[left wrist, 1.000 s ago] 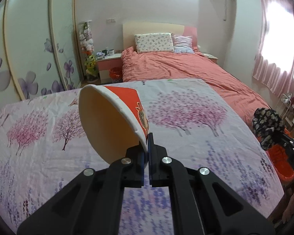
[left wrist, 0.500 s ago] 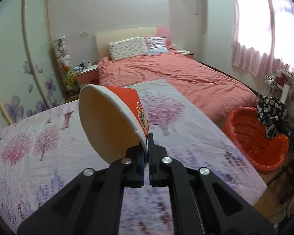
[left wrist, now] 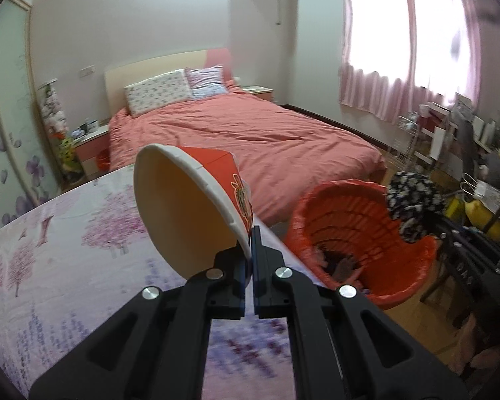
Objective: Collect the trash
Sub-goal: 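Carry the paper cup and black cloth over the orange basket, then open both grippers to drop the cup and cloth into the basket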
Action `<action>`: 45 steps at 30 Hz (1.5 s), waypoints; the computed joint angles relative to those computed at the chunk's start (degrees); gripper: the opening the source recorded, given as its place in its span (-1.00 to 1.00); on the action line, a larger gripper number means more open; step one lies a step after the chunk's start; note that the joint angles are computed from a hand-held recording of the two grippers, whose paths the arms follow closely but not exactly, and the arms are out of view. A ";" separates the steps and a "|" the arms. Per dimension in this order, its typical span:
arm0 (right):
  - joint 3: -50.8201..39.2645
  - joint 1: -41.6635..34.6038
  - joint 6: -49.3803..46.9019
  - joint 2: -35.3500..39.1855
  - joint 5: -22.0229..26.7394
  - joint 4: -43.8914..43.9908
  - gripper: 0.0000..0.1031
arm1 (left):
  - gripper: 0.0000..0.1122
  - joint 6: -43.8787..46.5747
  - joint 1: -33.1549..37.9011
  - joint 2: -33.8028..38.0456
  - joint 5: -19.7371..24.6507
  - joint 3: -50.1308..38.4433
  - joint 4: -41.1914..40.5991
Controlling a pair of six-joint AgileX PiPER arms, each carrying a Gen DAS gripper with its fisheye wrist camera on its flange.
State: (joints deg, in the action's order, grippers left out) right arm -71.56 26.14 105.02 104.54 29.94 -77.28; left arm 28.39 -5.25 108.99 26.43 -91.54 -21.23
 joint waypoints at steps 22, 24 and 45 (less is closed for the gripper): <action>1.73 -7.94 3.98 1.36 -6.20 -1.53 -0.89 | -0.93 -3.28 -10.22 15.62 6.29 -17.18 -0.70; 1.35 -8.55 3.66 1.76 -7.01 -0.72 -0.89 | -0.93 -4.04 -10.73 17.65 7.30 -19.67 0.18; 3.00 -12.40 -1.85 -0.10 -12.54 7.67 -0.17 | -0.22 -11.22 -11.59 24.91 12.11 -29.81 9.28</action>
State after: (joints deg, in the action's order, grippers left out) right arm -68.56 13.74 103.17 104.44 17.41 -69.61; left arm 17.17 -16.84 133.91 38.54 -121.35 -11.95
